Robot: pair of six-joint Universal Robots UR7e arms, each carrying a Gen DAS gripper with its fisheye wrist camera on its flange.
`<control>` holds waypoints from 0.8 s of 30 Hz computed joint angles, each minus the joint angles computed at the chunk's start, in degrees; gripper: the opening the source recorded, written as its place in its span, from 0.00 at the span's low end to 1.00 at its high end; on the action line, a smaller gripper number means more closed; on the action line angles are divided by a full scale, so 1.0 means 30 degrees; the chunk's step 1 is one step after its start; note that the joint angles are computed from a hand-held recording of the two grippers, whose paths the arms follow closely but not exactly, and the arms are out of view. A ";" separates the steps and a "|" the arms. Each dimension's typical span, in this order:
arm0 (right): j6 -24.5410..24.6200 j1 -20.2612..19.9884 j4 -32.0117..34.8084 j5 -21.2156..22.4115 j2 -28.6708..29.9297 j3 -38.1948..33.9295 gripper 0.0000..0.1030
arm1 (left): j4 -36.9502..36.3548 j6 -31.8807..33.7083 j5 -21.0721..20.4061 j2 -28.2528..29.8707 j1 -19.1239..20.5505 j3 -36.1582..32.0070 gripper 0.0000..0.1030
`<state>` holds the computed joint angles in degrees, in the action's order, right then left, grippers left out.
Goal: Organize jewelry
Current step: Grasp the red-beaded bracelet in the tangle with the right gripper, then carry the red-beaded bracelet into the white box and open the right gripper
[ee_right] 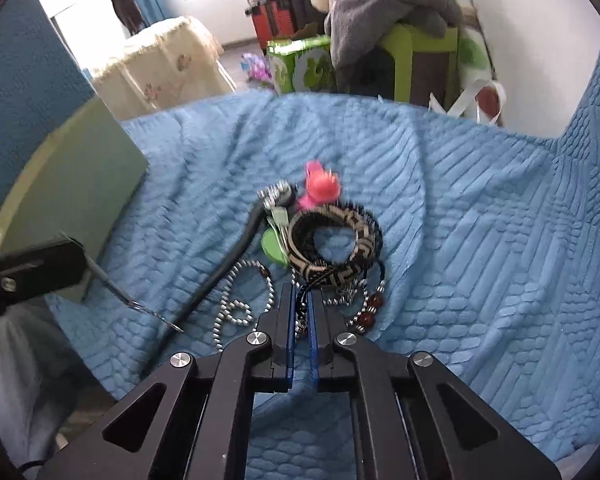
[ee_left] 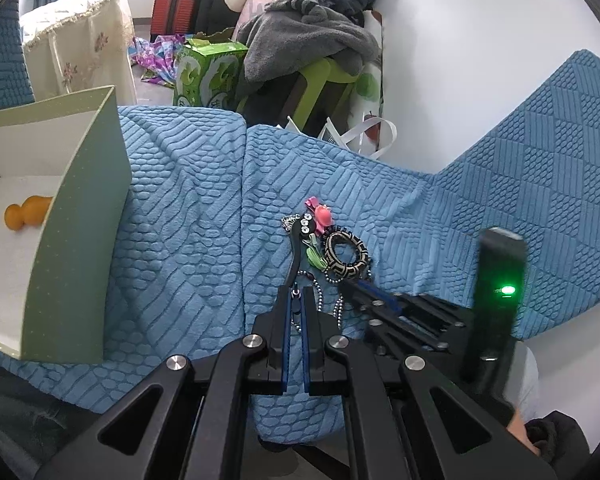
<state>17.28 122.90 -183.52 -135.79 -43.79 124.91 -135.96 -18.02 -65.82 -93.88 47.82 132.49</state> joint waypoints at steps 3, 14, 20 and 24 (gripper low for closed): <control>0.0241 0.0412 -0.0318 -0.0063 -0.0522 0.0325 0.03 | 0.0274 -0.0019 0.0063 -0.0232 -0.0067 -0.0122 0.02; 0.2507 0.2324 0.2525 -0.1151 -0.2451 0.0023 0.03 | 0.2353 0.0359 0.0639 -0.0855 -0.1130 -0.1433 0.02; 0.3444 0.3490 0.5139 -0.1966 -0.3014 -0.1853 0.03 | 0.3718 0.0334 0.0740 -0.1256 -0.1518 -0.2704 0.02; 0.3505 0.4304 0.6600 -0.2622 -0.2934 -0.3608 0.03 | 0.4698 0.0454 0.1274 -0.1560 -0.1992 -0.3848 0.02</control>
